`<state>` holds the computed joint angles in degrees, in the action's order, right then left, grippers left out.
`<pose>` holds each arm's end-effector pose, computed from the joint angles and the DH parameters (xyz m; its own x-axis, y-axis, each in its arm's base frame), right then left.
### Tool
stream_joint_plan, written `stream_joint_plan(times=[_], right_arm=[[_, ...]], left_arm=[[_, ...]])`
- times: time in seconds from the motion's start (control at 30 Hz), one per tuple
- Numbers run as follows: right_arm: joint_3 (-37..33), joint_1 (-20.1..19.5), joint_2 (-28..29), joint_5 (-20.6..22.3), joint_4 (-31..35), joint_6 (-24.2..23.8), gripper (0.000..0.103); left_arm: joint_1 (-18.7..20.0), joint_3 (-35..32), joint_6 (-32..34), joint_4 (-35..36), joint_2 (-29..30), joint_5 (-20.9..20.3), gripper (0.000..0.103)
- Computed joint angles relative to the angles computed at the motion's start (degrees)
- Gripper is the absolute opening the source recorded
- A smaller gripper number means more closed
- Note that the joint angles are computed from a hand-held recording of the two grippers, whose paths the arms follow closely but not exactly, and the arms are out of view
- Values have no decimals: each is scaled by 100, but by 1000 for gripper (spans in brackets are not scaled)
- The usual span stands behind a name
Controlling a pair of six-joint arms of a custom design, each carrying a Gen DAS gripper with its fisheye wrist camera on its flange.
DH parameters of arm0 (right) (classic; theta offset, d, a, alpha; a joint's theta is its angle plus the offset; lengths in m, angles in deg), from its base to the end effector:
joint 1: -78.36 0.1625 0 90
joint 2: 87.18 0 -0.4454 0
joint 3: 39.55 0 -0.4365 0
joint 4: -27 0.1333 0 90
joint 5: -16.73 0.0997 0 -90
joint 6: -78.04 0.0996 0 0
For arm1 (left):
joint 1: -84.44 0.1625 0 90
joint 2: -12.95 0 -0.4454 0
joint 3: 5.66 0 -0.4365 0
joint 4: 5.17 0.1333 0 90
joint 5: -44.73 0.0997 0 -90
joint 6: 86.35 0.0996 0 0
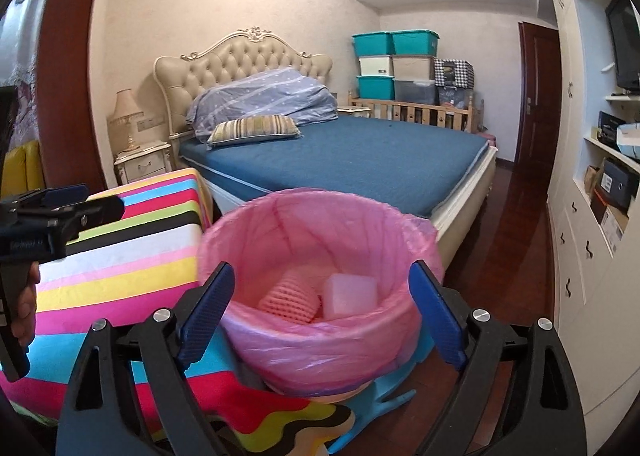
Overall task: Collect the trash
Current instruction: 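Move both grippers back toward the remaining trash on the table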
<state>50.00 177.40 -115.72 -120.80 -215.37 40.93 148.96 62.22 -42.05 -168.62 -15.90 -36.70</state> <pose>0.1640 -0.6500 0.0948 -0.6264 0.5103 0.5892 -0.4693 0.3567 -0.8078 -0.2393 -0.8465 0.0776 -0.4170 0.7701 -0.4828 0.9027 0.2890 -0.3187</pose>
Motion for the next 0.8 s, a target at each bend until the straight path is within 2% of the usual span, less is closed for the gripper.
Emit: stream_joint_plan(times=[0.17,0.33,0.5,0.6,0.8], right_arm=[[-162,129,140,89,361,199,85],[-354,233,349,266,1047,512,85],[-787,376,650,494,1836,659,85],[-1171,489,899,652,2382,630,85],[-1866,692,1349,869,3289,552,85]], left_arm=[[188,527,357,-395,-435,36,98],[428,765,252,-409,-793,217,98],[724,927,240,-756,-1138,590,98],[901,994,317,-1123,-1287,999,98],[1249,857,6,-1454,-1547,1497,98]])
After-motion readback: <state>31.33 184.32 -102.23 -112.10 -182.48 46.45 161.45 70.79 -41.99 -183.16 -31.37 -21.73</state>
